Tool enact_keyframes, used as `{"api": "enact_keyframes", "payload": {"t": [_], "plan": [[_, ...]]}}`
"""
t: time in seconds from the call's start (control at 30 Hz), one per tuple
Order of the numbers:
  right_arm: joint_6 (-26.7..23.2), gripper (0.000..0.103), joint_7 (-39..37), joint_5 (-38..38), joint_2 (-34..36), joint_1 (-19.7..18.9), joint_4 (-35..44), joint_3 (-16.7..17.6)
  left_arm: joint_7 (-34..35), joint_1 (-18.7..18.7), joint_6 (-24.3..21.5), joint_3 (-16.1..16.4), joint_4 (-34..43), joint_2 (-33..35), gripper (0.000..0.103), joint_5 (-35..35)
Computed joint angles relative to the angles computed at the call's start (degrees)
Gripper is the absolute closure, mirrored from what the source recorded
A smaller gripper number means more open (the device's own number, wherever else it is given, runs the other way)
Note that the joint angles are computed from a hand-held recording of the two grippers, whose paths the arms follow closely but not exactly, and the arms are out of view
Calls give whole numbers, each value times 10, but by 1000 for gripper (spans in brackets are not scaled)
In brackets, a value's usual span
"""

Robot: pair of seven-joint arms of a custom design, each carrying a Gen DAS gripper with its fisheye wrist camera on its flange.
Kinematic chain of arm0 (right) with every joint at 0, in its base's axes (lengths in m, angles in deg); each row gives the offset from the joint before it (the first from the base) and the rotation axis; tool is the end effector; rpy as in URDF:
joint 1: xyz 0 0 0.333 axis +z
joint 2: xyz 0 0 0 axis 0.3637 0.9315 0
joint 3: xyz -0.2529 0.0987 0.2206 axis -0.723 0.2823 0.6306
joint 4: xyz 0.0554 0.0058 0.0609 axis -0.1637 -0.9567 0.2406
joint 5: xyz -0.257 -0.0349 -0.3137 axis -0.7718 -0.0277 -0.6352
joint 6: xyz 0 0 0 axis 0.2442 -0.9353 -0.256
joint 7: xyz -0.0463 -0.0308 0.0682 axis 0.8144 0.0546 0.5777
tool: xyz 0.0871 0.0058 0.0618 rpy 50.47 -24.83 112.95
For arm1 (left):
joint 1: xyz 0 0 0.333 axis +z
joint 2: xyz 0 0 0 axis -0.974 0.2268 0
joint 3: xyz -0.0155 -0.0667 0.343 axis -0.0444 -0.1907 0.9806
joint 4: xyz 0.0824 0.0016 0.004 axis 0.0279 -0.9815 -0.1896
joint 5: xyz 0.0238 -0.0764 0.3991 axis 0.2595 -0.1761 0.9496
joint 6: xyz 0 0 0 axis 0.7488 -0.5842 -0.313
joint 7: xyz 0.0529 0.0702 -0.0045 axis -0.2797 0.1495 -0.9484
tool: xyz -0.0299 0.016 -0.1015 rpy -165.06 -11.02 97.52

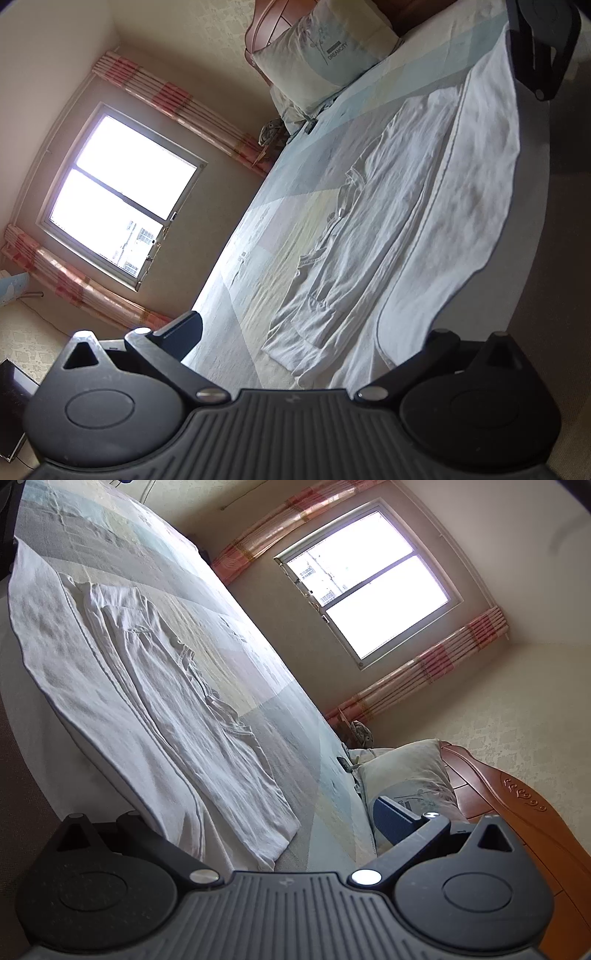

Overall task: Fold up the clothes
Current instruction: 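Lift the hem with both grippers and fold it toward the collar, then lower the hem onto the shirt near the collar and open both grippers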

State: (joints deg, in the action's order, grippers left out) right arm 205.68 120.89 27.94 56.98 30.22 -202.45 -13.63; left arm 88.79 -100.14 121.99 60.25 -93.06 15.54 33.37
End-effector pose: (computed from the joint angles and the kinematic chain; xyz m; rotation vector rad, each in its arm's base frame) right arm 0.5919 0.1586 0.5517 -2.1235 0.3571 -1.4504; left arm 0.5167 -0.3448 0.5229 -0.8863 1.6869 -0.0429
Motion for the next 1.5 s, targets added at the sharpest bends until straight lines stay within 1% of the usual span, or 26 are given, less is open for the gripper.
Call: {"api": "enact_keyframes", "payload": {"t": [0.07, 0.23, 0.33, 0.47, 0.6, 0.7, 0.87, 0.97, 1.13, 1.27, 1.37, 1.4, 1.43, 1.5], "plan": [[-8, 0, -13, 18, 13, 9, 17, -4, 8, 6, 10, 6, 9, 7, 0, 1], [-23, 0, -81, 113, 54, 55, 68, -30, 23, 16, 32, 19, 36, 28, 0, 5], [-36, 0, -106, 150, 79, 70, 102, -38, 28, 22, 48, 29, 50, 40, 0, 6], [-54, 0, -129, 178, 111, 84, 148, -48, 38, 28, 64, 42, 76, 62, 0, 7], [-67, 0, -137, 187, 146, 84, 196, -47, 41, 32, 80, 56, 97, 79, 0, 9], [-82, 0, -139, 193, 174, 92, 240, -55, 43, 37, 91, 66, 120, 96, 0, 1], [-107, 0, -134, 198, 229, 105, 322, -70, 56, 41, 106, 84, 152, 125, 0, -4], [-127, 0, -126, 198, 263, 120, 371, -90, 65, 43, 113, 94, 169, 143, 0, -20], [-186, 0, -91, 187, 313, 145, 438, -129, 69, 51, 134, 107, 180, 165, 0, -60], [-221, 0, -44, 170, 326, 155, 447, -147, 59, 53, 141, 112, 175, 168, 0, -96], [-235, 0, -4, 156, 304, 166, 422, -166, 62, 48, 127, 110, 161, 150, 1, -111], [-229, 0, -1, 148, 287, 164, 399, -164, 63, 47, 126, 108, 153, 141, 1, -114], [-222, 0, -7, 143, 267, 150, 375, -146, 62, 47, 130, 106, 140, 128, 1, -112], [-218, 0, -38, 143, 227, 95, 329, -77, 63, 55, 153, 97, 117, 104, 1, -123]]}}
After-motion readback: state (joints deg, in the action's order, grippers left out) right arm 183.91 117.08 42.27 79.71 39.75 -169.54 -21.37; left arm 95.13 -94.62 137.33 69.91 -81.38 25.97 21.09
